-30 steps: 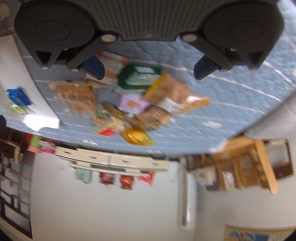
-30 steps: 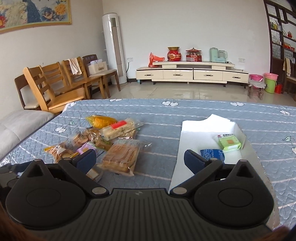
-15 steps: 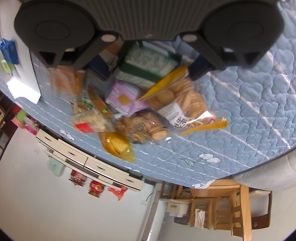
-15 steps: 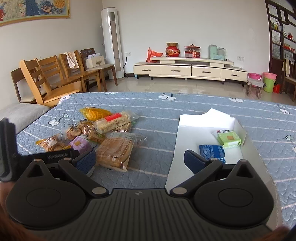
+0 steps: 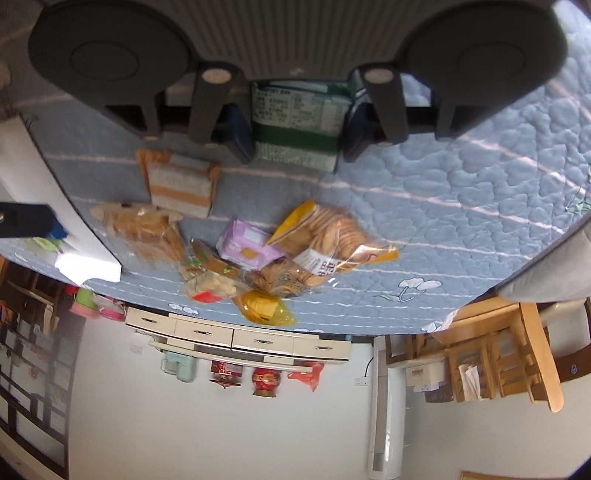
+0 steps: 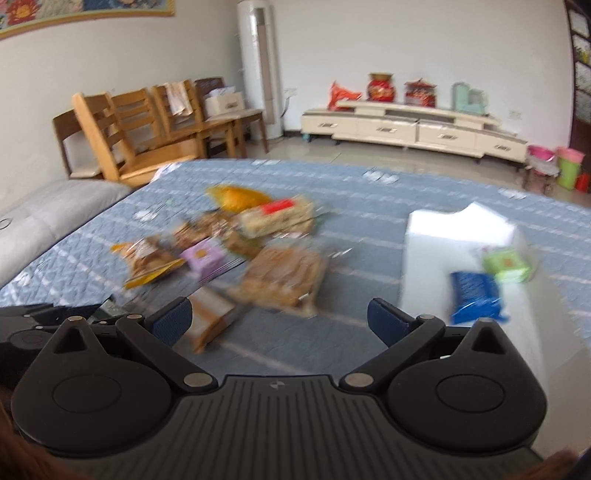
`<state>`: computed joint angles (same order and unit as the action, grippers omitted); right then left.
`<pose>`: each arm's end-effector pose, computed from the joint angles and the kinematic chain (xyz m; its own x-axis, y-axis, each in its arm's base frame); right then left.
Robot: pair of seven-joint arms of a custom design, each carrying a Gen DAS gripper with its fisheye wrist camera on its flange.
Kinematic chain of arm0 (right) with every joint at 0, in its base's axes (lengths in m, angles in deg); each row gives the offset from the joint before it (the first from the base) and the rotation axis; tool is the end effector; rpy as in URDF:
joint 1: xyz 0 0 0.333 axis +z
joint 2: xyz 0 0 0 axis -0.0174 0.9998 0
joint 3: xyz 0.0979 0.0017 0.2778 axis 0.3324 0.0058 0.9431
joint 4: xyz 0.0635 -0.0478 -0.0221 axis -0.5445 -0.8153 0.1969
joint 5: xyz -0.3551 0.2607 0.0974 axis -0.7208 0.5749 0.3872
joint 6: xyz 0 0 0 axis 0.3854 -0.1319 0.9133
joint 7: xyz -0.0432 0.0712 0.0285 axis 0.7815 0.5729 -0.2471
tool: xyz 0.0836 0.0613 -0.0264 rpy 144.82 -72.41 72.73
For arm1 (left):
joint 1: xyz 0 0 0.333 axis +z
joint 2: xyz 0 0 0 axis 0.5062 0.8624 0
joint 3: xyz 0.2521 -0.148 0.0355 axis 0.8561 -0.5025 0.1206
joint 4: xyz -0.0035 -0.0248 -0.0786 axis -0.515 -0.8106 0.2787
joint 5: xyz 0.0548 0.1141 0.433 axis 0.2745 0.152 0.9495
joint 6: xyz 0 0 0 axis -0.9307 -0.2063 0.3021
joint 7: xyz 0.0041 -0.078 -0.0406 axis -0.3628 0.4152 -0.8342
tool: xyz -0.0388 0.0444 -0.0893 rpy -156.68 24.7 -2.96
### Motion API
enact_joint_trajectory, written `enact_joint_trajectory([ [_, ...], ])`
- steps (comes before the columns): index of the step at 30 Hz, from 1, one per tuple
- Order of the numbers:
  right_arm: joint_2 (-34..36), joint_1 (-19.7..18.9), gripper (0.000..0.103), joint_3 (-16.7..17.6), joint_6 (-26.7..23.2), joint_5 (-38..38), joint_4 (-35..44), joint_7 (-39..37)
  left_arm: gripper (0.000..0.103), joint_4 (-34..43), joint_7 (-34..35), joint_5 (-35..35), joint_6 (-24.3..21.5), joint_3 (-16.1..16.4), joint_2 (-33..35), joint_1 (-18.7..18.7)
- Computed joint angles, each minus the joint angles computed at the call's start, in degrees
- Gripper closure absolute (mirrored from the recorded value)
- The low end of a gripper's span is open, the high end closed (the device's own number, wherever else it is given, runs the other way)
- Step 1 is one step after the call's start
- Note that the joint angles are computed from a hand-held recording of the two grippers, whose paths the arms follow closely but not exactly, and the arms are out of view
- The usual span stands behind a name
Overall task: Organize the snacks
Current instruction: 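Grasp the tan boxed snack with the right tool while the left tool grasps the green-and-white box, then carry the tan box with the right tool while the left tool carries the green-and-white box to the white box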
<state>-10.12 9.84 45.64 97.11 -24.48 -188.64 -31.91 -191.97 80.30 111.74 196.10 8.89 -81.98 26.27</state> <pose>0.6679 0.1804 0.4701 0.4944 -0.8632 -0.1020 -0.4829 -0.1753 -0.8579 0.6156 -0.1739 0.4376 0.1919 -0.9793 0.0648 -0.5390 -0.1604 -0.8269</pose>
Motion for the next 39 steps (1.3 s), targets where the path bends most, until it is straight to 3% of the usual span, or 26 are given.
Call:
enact_joint_trajectory([
  [1,-0.03,0.20,0.000,-0.03,-0.81,-0.77,-0.18,0.71,0.029,-0.21,-0.54,0.62,-0.14,0.05,-0.21,0.02],
  [3,0.47,0.77,0.000,-0.11,-1.93,-2.83,-0.02,2.41,0.028,0.07,-1.33,2.22,0.00,0.05,0.07,0.10],
  [5,0.89,1.40,0.000,-0.06,-2.17,-5.18,0.01,4.54,0.029,0.40,2.88,-0.40,0.01,-0.05,0.78,-0.03],
  [7,1.61,1.76,0.000,0.03,-2.89,-6.98,0.64,7.23,0.043,0.37,6.36,-2.79,-0.27,-0.12,1.26,-0.33],
  [9,2.68,2.26,0.000,0.01,-2.98,-9.34,1.66,11.24,0.051,-0.05,3.43,0.81,-1.12,0.06,0.72,-0.83],
  [13,6.02,3.69,0.000,-0.47,-2.36,-16.98,4.58,22.71,0.052,-0.74,-1.51,3.55,-4.01,-0.14,-0.75,-0.85],
  [18,11.84,8.12,0.000,-3.67,-0.96,-31.27,9.88,39.71,0.052,-1.28,-3.73,4.76,-6.42,-0.79,-2.35,0.00],
  [22,16.36,11.42,0.000,-7.04,-3.02,-42.14,15.13,49.03,0.052,-1.05,-4.44,3.56,-7.27,-1.15,-2.61,0.41],
  [24,16.89,12.58,0.024,-8.35,-0.59,-46.85,14.91,51.80,0.052,-1.03,-4.76,2.87,-7.24,-1.24,-2.64,0.50],
  [31,11.38,1.41,0.031,2.54,1.35,-43.39,8.06,42.51,0.052,-0.37,-4.84,1.68,-7.97,-2.03,-2.74,-0.04],
  [35,6.53,-5.16,0.032,8.73,3.85,-33.89,2.37,30.07,0.052,-0.48,-5.39,1.59,-6.85,-2.25,-3.36,-0.28],
  [39,2.43,-8.13,0.032,10.92,5.00,-23.12,-1.21,19.59,0.052,-0.01,-4.89,1.40,-7.02,-2.82,-3.67,-0.72],
])
